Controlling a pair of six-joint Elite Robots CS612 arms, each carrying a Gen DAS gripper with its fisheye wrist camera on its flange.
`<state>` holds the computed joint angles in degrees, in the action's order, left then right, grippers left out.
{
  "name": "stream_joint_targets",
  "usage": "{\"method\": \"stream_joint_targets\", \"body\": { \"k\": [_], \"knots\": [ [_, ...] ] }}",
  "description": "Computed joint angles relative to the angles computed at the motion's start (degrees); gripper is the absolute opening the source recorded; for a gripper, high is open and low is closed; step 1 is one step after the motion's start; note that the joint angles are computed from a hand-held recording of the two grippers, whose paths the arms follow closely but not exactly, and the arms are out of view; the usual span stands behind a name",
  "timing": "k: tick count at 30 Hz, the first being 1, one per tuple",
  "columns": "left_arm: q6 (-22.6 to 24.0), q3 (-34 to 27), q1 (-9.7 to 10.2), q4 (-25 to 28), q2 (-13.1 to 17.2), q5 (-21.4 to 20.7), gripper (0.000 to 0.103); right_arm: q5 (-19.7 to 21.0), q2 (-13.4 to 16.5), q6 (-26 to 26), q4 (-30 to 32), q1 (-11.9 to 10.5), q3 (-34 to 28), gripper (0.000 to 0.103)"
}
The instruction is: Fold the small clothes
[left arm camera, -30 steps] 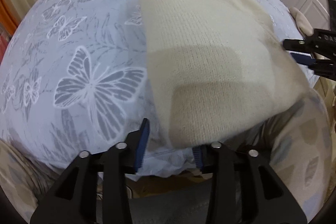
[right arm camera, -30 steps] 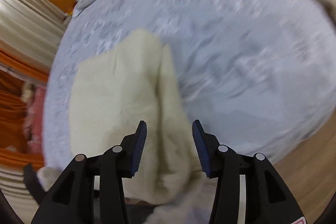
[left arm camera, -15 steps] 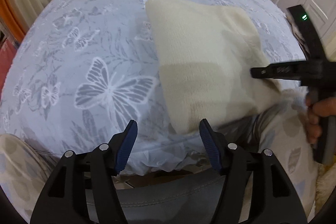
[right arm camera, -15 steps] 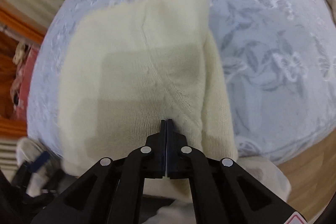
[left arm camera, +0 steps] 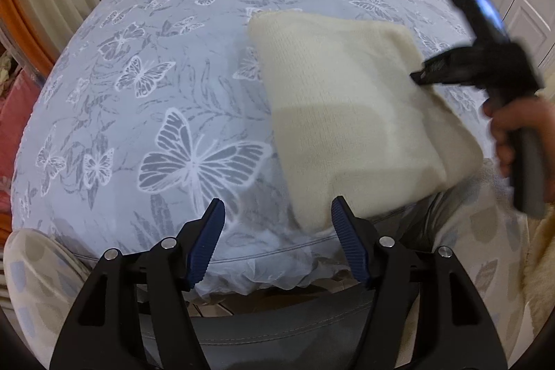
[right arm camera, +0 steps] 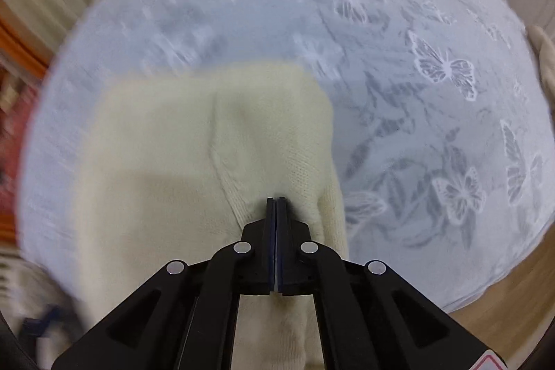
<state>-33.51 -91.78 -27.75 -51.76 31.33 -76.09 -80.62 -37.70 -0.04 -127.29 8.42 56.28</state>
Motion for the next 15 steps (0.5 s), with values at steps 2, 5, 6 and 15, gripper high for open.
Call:
{"method": "stream_joint_targets", "body": {
  "k": [2, 5, 6, 15],
  "knots": [
    [-0.3, -0.1, 0.1, 0.0, 0.1, 0.0, 0.067, 2.9, -2.3, 1.4, -4.6, -0.5, 3.7, 0.0],
    [-0.9, 0.2, 0.41, 0.3, 0.2, -1.4, 0.067, 0.3, -3.3, 1.6, -3.0, -0.6, 6.8, 0.0],
    [-1.2, 0.2, 0.39, 0.3, 0.2, -1.5, 0.067, -1.3, -2.3, 1.1, 0.2, -0.3, 5.9, 0.0],
    [0.3, 0.2, -0.4, 0.3, -0.1, 0.3, 0.071, 8.9, -8.3, -1.0, -4.5, -1.6, 13.2, 0.011]
  ]
}}
